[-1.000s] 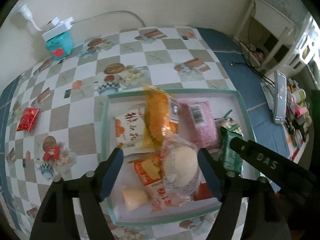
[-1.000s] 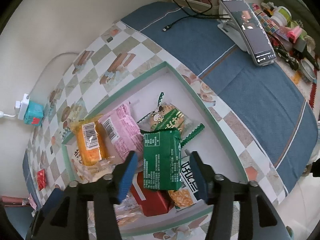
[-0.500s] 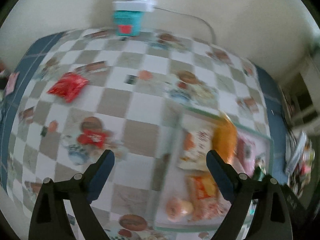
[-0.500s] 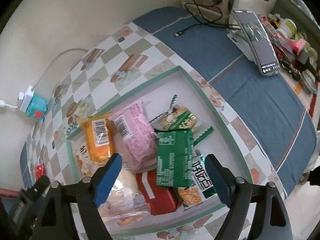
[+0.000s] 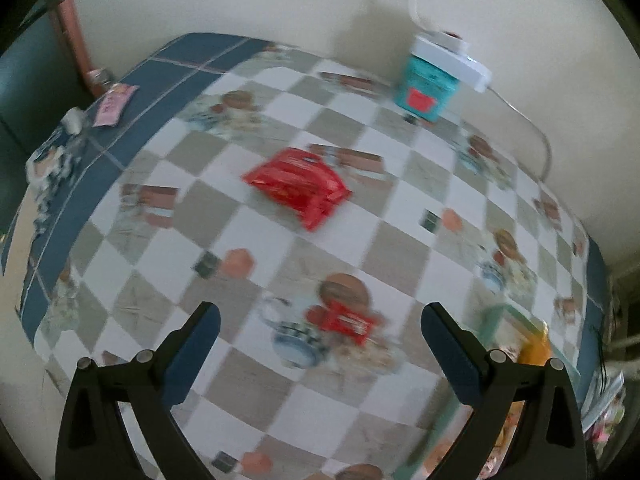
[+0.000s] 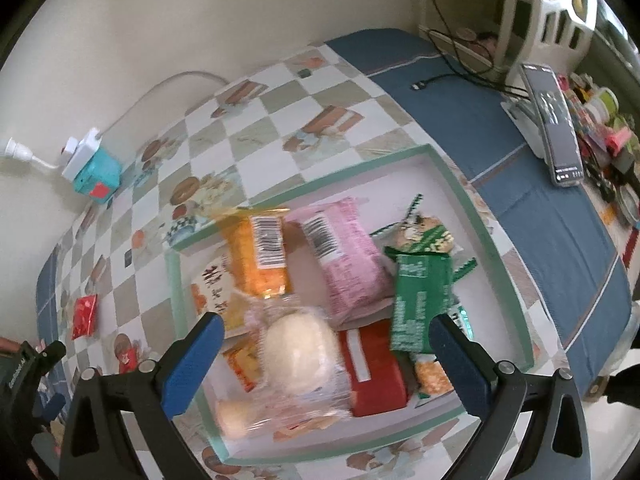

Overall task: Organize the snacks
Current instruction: 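Move left tool toward red candy bag while right tool moves to small red candy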

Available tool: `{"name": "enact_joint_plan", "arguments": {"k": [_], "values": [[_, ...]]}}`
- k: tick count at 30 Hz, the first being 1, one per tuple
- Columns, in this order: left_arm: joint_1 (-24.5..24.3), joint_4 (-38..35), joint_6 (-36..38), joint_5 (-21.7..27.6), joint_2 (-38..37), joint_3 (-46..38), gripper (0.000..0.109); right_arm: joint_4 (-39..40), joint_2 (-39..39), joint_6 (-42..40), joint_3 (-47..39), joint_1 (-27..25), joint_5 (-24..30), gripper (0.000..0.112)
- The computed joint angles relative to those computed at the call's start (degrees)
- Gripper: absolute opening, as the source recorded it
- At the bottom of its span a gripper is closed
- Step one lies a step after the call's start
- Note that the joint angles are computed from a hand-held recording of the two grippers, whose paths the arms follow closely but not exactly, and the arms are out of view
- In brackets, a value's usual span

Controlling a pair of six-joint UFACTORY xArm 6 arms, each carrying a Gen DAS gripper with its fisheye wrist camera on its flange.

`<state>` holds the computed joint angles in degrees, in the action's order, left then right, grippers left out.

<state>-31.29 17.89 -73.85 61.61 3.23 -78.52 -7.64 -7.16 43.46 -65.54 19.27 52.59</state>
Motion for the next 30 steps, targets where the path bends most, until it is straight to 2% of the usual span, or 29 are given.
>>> {"name": "enact_joint_plan", "arguments": {"k": [8, 20, 30], "values": [[3.32, 0.62, -1.80, -0.02, -5.94, 6.43, 0.100, -1.19, 3.23, 0.88, -4.32, 4.88, 1.18, 0.103], [7.56, 0.62, 0.20, 0.23, -11.90, 12.57, 0.100, -2.23, 10.70, 1.44, -12.98, 13.44, 3.33, 0.103], [10.45, -0.02, 3.10, 0.94, -14.34, 16.27, 0.100, -2.28, 16.71, 0.98, -19.27, 17.85, 5.74, 0.103]]}}
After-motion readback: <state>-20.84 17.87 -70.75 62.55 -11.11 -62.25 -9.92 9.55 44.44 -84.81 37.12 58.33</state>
